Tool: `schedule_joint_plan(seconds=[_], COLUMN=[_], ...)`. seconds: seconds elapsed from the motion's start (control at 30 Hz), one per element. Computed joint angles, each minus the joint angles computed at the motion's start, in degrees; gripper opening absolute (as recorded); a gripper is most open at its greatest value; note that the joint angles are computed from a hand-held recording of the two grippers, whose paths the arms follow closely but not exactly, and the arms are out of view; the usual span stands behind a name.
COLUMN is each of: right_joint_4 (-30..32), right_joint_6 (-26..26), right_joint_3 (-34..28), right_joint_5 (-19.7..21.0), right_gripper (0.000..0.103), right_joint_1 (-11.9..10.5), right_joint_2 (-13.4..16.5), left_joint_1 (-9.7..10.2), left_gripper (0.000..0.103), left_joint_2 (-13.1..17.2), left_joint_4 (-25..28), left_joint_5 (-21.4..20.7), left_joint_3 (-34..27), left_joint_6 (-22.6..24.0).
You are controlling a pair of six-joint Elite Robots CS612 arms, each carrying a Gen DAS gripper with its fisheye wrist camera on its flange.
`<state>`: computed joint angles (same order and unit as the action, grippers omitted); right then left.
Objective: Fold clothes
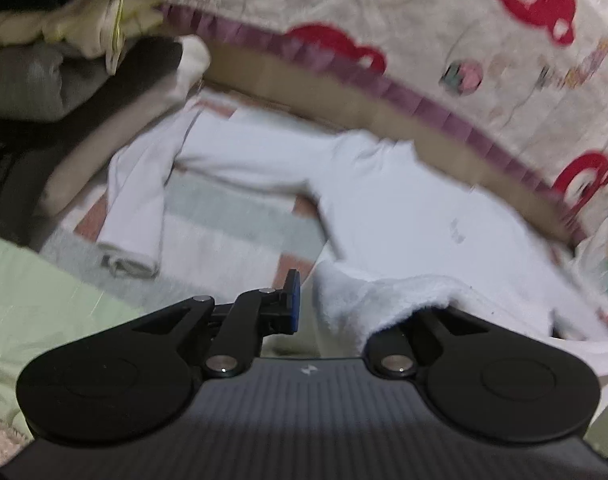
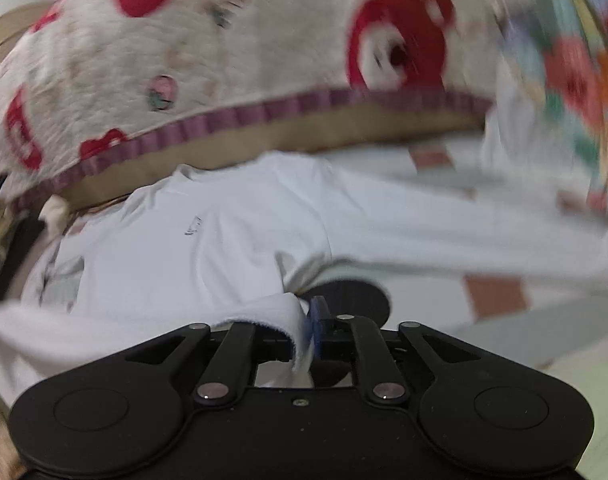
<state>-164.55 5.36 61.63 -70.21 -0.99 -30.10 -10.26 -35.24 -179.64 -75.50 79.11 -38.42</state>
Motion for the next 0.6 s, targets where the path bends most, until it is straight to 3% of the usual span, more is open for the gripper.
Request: schedule_joint_plan(seconds=[0.07, 0.13, 0.2, 0.3, 0.33, 0.4, 0.6], right_joint_4=[4.4, 7.9, 9.4, 9.3, 9.3, 8.2, 3.3], right_joint_6=[4.0, 4.6, 6.2, 9.5, 10.6, 11.4, 13.1], right_joint_3=[-3.6, -6.9, -8.1, -7.7, -7.6, -6.1, 1.0], right_joint_5=[2.0, 2.4, 3.6, 6.5, 7.4, 8.4, 10.5], right_gripper=[0.014, 0.017, 0.027, 0.045, 0.047, 0.054, 0.058], right_joint_1=[-0.1, 0.1, 0.0, -0.3, -0.4, -0.6, -1.1], right_joint_2=[2.3, 4.4, 5.5, 6.0, 6.2, 5.7, 2.7], left_joint_1=[-0.01, -0.11, -0.05, 0.12, 0.03, -0.13, -0.24], left_gripper=[0.013, 0.019, 0.028, 0.028, 0.028, 0.028, 0.028], left_joint_2=[0.3, 0.5, 0.6, 0.6, 0.7, 0.7, 0.7], left_joint_4=[2.8, 5.0, 6.5, 6.5, 6.2, 5.6, 6.9], left_joint_5=[0.4, 2.7, 4.0, 3.9, 4.2, 4.6, 4.9], left_joint_3=[-0.6, -0.9, -1.0, -0.8, -0.8, -0.7, -1.1], left_joint_6=[-0.8, -3.8, -6.0, -6.8, -6.3, -5.2, -5.4])
